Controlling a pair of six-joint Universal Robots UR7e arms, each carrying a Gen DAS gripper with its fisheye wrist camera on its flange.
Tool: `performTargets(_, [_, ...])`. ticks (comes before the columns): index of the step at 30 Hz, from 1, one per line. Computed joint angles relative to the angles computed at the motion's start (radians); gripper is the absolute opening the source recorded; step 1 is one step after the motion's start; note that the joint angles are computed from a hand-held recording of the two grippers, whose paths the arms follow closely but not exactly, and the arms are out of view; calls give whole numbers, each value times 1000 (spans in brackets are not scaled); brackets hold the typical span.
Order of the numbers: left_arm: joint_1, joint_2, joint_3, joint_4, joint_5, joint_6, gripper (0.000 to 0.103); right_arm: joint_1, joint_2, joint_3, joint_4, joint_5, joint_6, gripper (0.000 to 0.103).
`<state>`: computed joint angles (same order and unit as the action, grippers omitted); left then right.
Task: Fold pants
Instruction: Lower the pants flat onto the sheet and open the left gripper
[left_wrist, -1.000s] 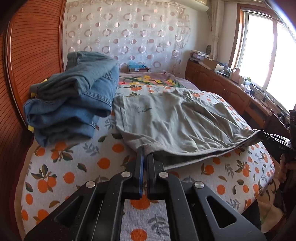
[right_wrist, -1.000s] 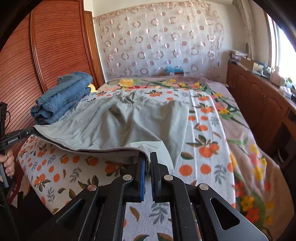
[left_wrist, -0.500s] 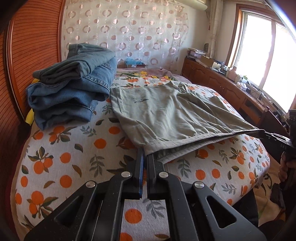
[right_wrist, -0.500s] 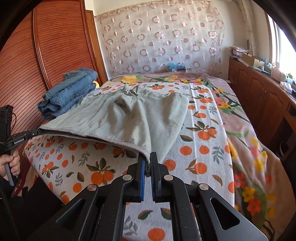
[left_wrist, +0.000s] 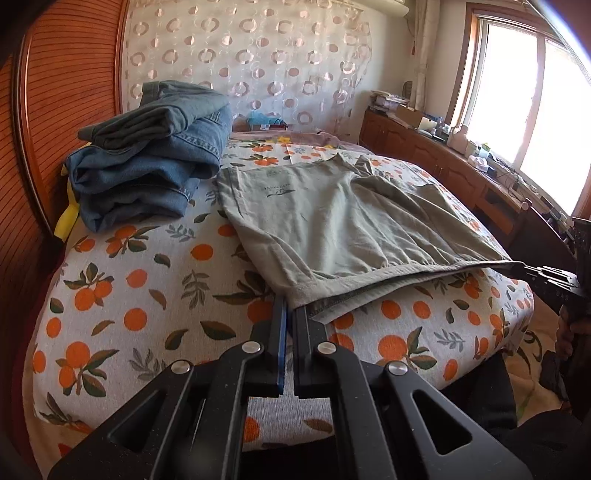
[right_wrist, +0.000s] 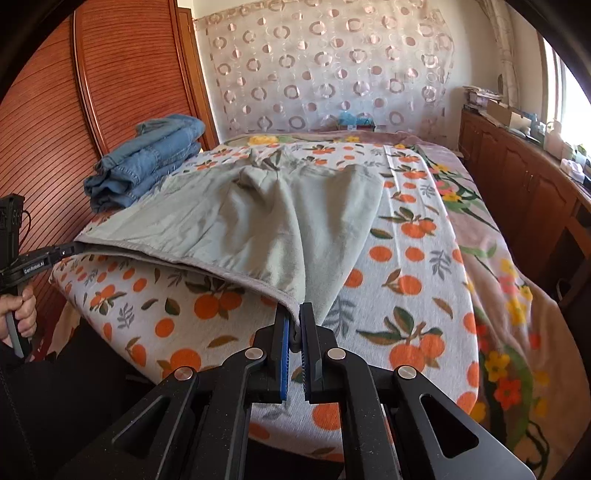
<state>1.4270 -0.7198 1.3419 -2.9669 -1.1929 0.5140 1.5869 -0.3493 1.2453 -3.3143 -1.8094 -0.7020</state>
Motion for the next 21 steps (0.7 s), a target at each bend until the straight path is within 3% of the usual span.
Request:
performTargets(14, [-2,-23,42,-3,16,38,3,-7,-15,54,-32,3,40,5])
performTargets(21, [-20,-55,65,-41,-8,81,12,6,-34,86,-45,-15,22,8])
